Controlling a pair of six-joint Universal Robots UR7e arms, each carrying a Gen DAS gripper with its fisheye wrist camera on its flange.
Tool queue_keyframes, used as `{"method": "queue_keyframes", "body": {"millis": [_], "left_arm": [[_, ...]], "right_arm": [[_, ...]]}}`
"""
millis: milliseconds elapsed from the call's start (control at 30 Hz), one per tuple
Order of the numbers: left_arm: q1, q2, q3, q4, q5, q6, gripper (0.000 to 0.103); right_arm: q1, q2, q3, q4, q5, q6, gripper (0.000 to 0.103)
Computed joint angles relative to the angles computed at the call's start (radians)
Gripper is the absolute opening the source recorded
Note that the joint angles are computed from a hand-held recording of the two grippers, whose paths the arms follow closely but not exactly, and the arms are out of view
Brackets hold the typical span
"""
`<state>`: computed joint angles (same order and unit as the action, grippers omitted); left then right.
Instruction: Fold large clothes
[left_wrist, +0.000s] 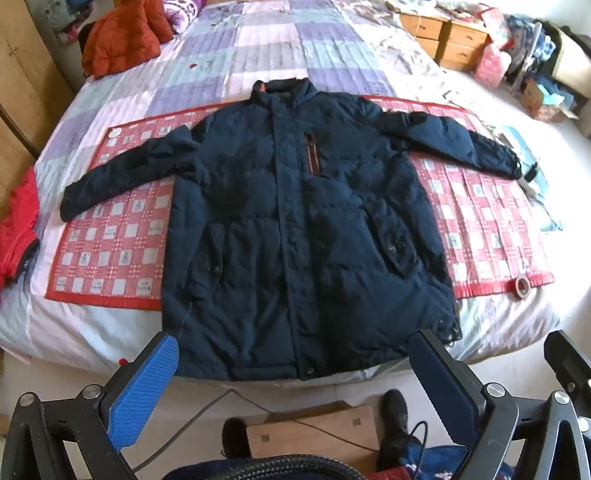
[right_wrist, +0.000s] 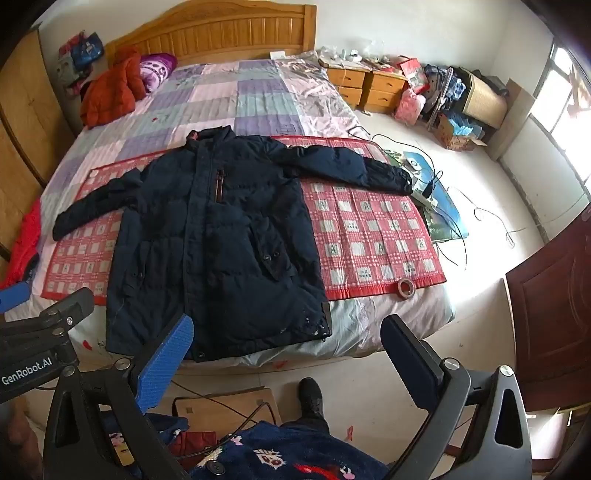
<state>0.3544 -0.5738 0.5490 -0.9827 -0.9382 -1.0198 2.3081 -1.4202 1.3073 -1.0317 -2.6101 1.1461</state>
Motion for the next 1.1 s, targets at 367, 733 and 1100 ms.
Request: {"method": "queue_keyframes", "body": {"millis": [367, 733, 1100], "left_arm": [[0.001, 0.000, 0.006, -0.012, -0.006, 0.003, 0.102], [0.000, 0.000, 0.000, -0.011, -0.008, 0.006, 0.102], [-0.003, -0.014, 0.027, -0.025, -0.008, 0.005, 0.102]], "right_arm": [[0.003, 0.003, -0.002, -0.001, -0.003, 0.001, 0.103], [0.004, 0.000, 0.003, -0.012, -0.002, -0.006, 0.103], [0.003, 0.003, 0.003, -0.015, -0.003, -0.008, 0.103]]}}
